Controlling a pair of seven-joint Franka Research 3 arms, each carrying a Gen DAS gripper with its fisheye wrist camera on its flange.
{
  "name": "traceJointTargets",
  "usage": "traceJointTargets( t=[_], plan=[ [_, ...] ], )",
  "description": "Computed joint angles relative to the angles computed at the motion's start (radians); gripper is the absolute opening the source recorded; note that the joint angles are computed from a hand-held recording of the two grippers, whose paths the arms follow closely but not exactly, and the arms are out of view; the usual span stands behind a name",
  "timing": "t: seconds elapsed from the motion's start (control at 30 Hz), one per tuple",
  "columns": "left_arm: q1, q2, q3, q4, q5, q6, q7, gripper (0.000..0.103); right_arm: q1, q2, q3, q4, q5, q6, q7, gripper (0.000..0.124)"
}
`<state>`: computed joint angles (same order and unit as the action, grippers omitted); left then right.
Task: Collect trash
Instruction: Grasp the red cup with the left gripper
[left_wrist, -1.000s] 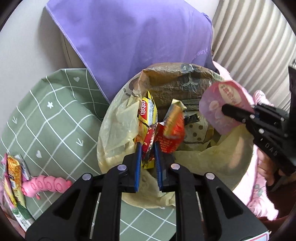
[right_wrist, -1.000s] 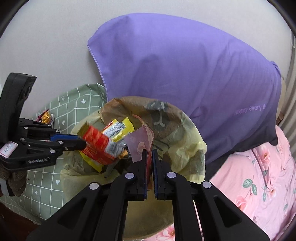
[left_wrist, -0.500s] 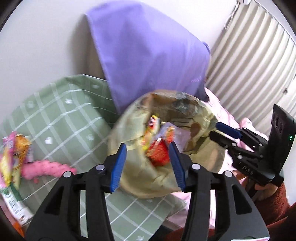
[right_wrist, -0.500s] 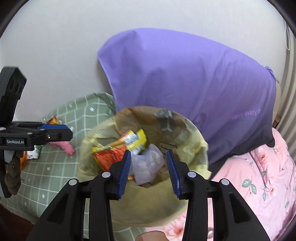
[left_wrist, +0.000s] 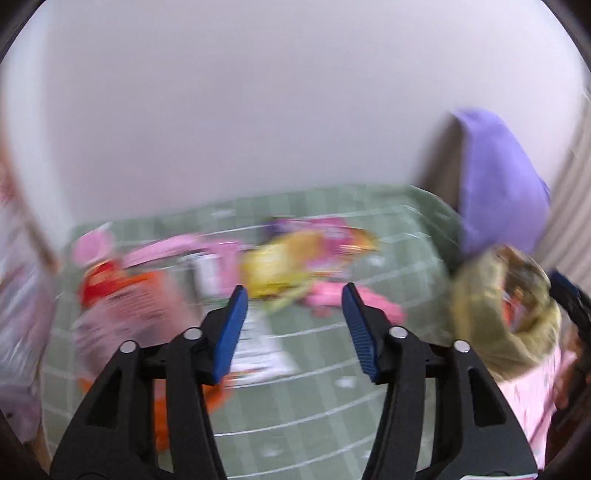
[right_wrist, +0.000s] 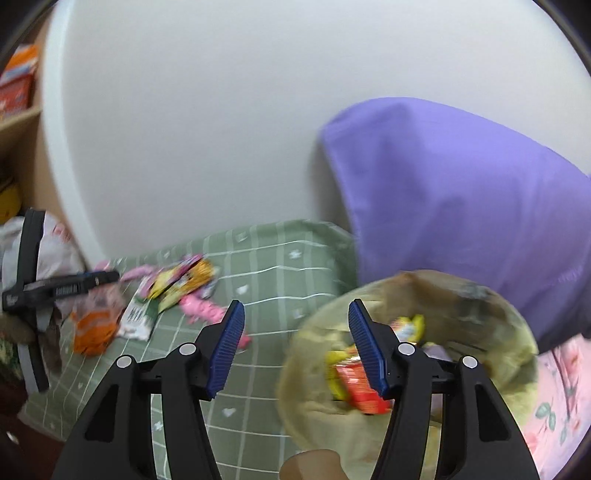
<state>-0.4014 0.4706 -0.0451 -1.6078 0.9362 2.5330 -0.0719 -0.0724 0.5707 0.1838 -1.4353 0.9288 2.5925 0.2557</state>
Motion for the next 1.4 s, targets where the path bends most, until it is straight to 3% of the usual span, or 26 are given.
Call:
traceJointTargets(
  t=[0.17,0.33,0.43,0.6,0.67,0.77,0.8,0.83,0.93,1.1,1.13,1.23,1.3,1.4],
  plan=[
    [0.044,-0.169,0.028,-0.272,0.096,-0.002,-0.192,0.053,0.032,-0.003,0.009,-0.030,-0.030,-0.019,-0.031,0.056],
    [0.144,-0.201,-0.021,-0.394,0.000,0.027,-0.202,0.053,0.093,0.027,-0.011,-0.018,-0.110,-0.043,0.047,0.056],
    [0.163,-0.195,-0.034,-0.437,0.003,0.118,-0.235,0.053,0.127,0.059,-0.014,0.018,-0.182,-0.091,0.093,0.056],
    [0.171,-0.169,-0.056,-0.449,-0.059,0.247,-0.158,0.053,0.173,0.107,0.008,0.066,-0.253,-0.143,0.089,0.055],
    [0.157,-0.178,-0.040,-0.467,-0.052,0.319,-0.163,0.053,0.194,0.129,0.017,0.086,-0.271,-0.154,0.088,0.055],
    [0.102,-0.221,0.030,-0.480,0.095,0.346,-0.326,0.054,0.213,0.135,0.030,0.078,-0.277,-0.135,0.077,0.055],
    [0.100,-0.234,0.039,-0.484,0.141,0.344,-0.385,0.059,0.216,0.135,0.035,0.071,-0.274,-0.123,0.068,0.055],
    [0.104,-0.252,0.057,-0.492,0.207,0.354,-0.485,0.062,0.217,0.132,0.036,0.061,-0.272,-0.112,0.063,0.055],
    [0.155,-0.256,0.062,-0.491,0.251,0.368,-0.615,0.067,0.222,0.130,0.032,0.044,-0.276,-0.083,0.062,0.055],
    [0.242,-0.184,-0.005,-0.425,0.009,0.342,-0.401,0.067,0.197,0.127,0.024,0.041,-0.272,-0.100,0.099,0.055],
    [0.268,-0.152,-0.038,-0.392,-0.095,0.317,-0.282,0.067,0.190,0.127,0.025,0.043,-0.269,-0.106,0.098,0.055],
    [0.278,-0.107,-0.058,-0.337,-0.244,0.240,-0.149,0.067,0.179,0.118,0.024,0.026,-0.264,-0.106,0.088,0.055],
    [0.281,-0.105,-0.051,-0.350,-0.306,0.271,-0.127,0.067,0.174,0.110,0.019,0.012,-0.268,-0.111,0.084,0.055],
    [0.281,-0.123,-0.039,-0.403,-0.392,0.357,-0.117,0.059,0.164,0.105,0.014,0.006,-0.271,-0.151,0.086,0.055]
  ],
)
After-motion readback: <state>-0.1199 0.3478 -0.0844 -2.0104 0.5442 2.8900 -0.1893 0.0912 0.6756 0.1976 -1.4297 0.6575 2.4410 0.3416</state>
